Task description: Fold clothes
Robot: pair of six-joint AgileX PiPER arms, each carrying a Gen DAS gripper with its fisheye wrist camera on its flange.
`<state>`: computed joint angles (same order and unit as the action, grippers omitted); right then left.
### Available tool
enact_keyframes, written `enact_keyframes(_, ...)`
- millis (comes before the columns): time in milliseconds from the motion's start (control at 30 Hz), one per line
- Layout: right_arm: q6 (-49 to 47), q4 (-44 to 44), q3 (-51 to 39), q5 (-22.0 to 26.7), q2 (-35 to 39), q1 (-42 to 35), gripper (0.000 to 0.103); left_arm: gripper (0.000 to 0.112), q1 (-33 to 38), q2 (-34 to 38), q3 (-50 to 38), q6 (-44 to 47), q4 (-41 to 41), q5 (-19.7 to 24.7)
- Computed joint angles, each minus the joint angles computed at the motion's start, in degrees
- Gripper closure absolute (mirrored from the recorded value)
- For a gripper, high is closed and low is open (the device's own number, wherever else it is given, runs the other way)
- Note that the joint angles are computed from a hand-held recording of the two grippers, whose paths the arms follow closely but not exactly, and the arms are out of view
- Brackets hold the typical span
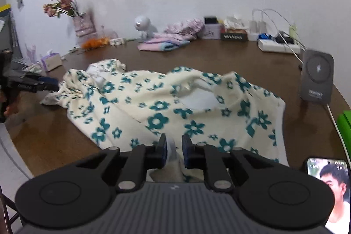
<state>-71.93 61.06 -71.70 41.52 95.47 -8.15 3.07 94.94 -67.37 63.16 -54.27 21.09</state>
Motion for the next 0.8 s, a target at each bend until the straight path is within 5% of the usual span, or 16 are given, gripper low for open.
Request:
enact_keyframes(133,1.18,-3.27,0.13,-0.97,0.20,2.22,0.086,0.034,0.56,6.09,-8.60,0.00,2.67,6.49)
enact_keyframes(200,1.41,-3.75,0.44,-0.92,0.23,2.72,0.086,0.045,1.24,9.67,-13.74,-5.32,5.68,11.54)
enact_keyframes(233,1.07,-3.31,0.36,-0.26,0.41,2.46,0.086,0.085,1.65,11.35,-16.16,-7.05,6.45,14.22)
enact_keyframes(267,1.30,-3.23,0.42,0.07,0.51,2.30,0.087,0.102,2.25,12.07,-17.10,-6.49,5.75,16.85)
enact_keyframes(400,6.18,-4.53,-2.06,4.05,2.23,0.40,0.096,0.104,3.26,5.62,-8.42,3.25,-3.02,15.47)
enact_keyframes(500,6.96,-4.08,-6.04,13.80,3.66,-3.12,0.098,0.104,4.94,-2.77,-0.28,5.97,-6.93,17.09)
enact_keyframes(633,10.32,-5.04,-10.54,21.85,5.64,-6.12,0.098,0.104,3.56,-8.94,3.13,-5.57,5.62,15.40)
enact_keyframes(733,12.85,-8.11,-9.36,15.06,5.10,-3.22,0.097,0.104,0.97,-6.19,0.70,-15.26,15.27,14.38)
enact_keyframes(800,11.63,-9.96,-5.10,5.26,2.79,0.43,0.089,0.102,-1.28,-4.46,-0.63,-21.12,21.16,12.48)
